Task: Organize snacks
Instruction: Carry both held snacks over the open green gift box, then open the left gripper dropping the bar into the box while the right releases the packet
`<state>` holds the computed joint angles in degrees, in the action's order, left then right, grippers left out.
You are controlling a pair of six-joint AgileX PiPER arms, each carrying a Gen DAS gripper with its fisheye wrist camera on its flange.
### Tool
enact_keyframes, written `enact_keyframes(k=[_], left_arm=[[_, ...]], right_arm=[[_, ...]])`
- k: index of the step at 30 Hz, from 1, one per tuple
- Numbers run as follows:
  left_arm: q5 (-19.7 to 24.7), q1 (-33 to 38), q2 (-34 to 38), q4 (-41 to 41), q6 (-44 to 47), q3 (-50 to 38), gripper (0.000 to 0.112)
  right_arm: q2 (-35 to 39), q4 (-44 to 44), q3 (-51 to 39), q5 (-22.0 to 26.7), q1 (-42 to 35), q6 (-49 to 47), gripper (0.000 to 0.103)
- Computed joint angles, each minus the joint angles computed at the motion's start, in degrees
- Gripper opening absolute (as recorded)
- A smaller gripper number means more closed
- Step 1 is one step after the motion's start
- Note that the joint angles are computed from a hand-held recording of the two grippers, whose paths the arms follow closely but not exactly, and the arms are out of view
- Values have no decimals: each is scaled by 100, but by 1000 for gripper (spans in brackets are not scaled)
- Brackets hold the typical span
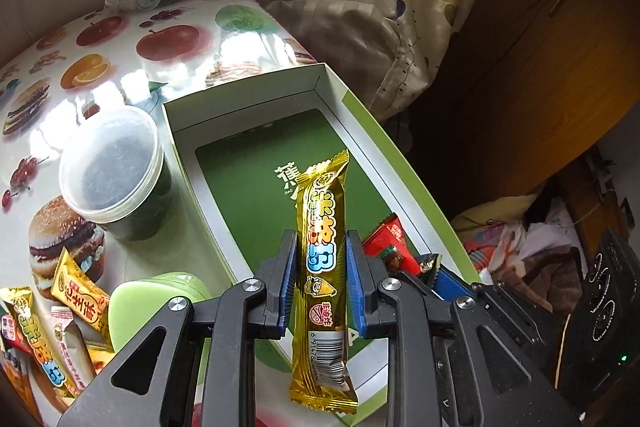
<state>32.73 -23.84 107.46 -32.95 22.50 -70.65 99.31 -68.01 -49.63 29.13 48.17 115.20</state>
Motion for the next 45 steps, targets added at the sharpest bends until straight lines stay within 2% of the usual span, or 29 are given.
enact_keyframes(k=[9, 13, 20, 26, 32, 35, 45], left_arm=[[-93, -117, 50, 299, -337, -85, 24], [-52, -129, 74, 348, -399, -133, 24], [-104, -201, 54, 420, -470, -119, 35], [-104, -222, -12, 408, -418, -35, 36], [-272, -267, -341, 384, -309, 304, 38], [-399, -293, -589, 480, -372, 543, 45], [-912, -191, -1651, 644, -393, 1558, 46]], right_arm=[[43, -84, 34, -51, -21, 89, 19], [70, -4, 13, 2, 1, 45, 22], [20, 4, 70, 77, 73, 152, 27], [-9, 54, 83, 194, 147, 112, 30], [-104, 149, 89, 390, 284, 93, 35], [-165, 213, 73, 577, 411, 90, 39], [-302, 472, -88, 1199, 942, 71, 43]])
